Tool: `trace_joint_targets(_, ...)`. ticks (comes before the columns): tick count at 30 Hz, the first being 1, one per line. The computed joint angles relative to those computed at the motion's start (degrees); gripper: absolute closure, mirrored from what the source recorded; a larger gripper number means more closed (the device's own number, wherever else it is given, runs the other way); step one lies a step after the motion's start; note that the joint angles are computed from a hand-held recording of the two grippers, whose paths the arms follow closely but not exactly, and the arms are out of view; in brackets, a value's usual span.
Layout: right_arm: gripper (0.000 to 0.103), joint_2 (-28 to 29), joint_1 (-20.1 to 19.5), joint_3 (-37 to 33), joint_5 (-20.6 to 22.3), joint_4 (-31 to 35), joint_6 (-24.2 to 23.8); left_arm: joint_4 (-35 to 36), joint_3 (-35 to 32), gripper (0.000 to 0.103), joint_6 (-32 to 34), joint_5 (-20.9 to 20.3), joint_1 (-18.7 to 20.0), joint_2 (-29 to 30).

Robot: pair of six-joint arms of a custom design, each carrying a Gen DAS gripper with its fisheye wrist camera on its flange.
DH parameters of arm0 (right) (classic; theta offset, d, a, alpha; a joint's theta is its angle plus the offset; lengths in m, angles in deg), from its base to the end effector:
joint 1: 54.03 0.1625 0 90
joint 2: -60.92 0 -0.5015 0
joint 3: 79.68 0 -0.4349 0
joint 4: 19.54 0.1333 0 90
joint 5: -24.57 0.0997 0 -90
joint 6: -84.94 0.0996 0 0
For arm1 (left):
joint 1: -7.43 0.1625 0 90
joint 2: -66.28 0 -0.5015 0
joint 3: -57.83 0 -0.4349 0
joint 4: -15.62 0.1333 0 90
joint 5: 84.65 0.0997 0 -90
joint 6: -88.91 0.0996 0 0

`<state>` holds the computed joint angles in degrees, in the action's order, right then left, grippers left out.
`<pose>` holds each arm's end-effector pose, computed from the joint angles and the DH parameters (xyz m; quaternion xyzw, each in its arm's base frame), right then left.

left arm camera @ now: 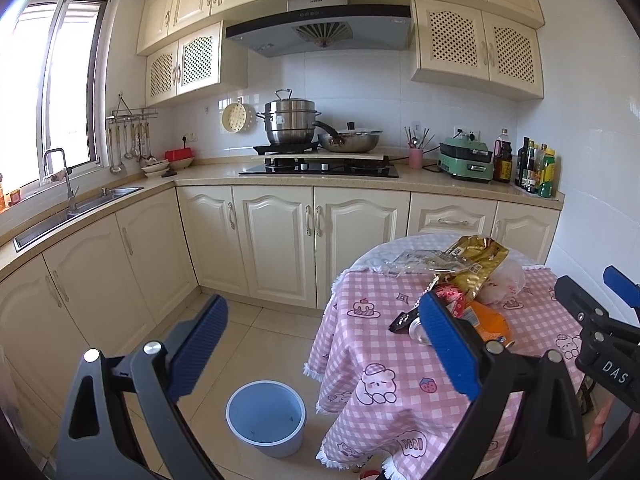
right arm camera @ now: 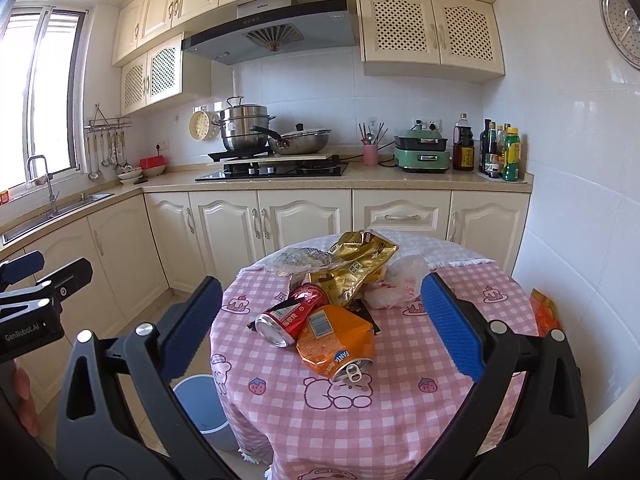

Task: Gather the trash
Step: 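Move both tools toward the pile of trash on the table, then grasp the white printed paper strip with the left tool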

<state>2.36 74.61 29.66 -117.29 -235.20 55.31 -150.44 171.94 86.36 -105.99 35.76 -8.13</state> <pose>0.4313 -0.4515 0.3336 0.1807 -0.7402 0.5723 0.3032 -0.3955 -0.4700 0.3977 0.2340 0.7693 -0.5030 0.3169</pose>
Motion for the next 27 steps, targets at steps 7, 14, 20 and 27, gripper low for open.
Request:
trace_joint_targets(7, 0.006, 0.8, -0.1, -0.7, -0.3, 0.0, -0.5, -0.1, -0.2, 0.009, 0.3, -0.4, 0.7, 0.3)
trace_joint_targets(14, 0.006, 1.0, -0.6, -0.7, -0.3, 0.2, -0.3, 0.2, -0.7, 0.009, 0.6, -0.5, 1.6, 1.1)
trace_joint_targets(20, 0.006, 0.6, -1.6, -0.5, 0.3, 0.8, 0.8, 2.3, -1.7, 0.009, -0.9, -1.1, 2.7, 2.0)
trace_joint_targets(27, 0.006, -0.1, -3.1, 0.4, 1.4, -0.6, 0.8, 7.3, -3.4, 0.009, -3.9, -5.0, 4.5, 2.7)
